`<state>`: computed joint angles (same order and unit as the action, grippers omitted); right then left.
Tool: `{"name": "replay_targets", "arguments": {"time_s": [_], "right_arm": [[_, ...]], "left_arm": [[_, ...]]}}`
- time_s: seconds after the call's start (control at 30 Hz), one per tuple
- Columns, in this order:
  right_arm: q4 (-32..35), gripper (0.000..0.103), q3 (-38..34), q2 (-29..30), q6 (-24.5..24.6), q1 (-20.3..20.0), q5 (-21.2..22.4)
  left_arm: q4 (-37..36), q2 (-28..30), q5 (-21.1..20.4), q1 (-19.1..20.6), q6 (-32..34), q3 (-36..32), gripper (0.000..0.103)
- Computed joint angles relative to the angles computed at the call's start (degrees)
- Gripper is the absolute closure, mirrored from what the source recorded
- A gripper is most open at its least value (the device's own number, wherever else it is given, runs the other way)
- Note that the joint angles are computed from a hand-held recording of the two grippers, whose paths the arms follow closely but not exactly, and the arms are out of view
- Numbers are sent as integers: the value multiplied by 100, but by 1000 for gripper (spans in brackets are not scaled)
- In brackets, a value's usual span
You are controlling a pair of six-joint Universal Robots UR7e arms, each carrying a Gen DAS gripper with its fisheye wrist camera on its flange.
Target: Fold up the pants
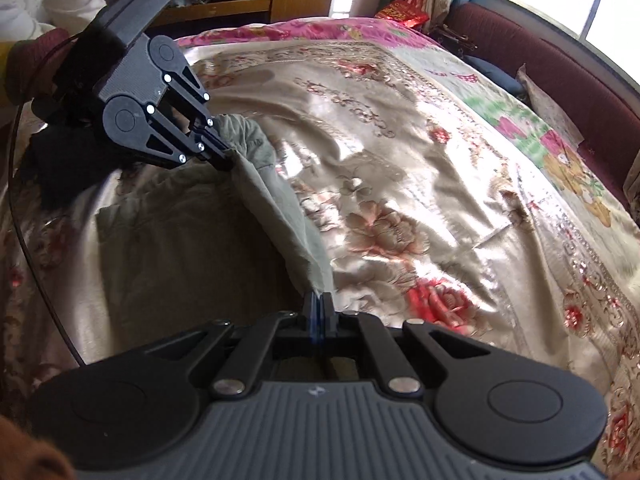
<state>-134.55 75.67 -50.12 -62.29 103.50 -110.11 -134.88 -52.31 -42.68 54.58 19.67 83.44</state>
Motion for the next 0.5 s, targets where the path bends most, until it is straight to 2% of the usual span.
{"name": "replay_targets", "arguments": {"time_s": [0.2,0.4,0.5], "right_arm": [[46,102,1315,-579,148,-135,41],[-51,102,1753,-839,421,-177,105],[-236,102,1948,-988,301,-128,144]], "left_arm": [[482,-738,244,-341,-1091,1354,83],[283,-1184,289,-589,-1583,2119,83],[362,-1403,319,-742,-1847,2306,83]]}}
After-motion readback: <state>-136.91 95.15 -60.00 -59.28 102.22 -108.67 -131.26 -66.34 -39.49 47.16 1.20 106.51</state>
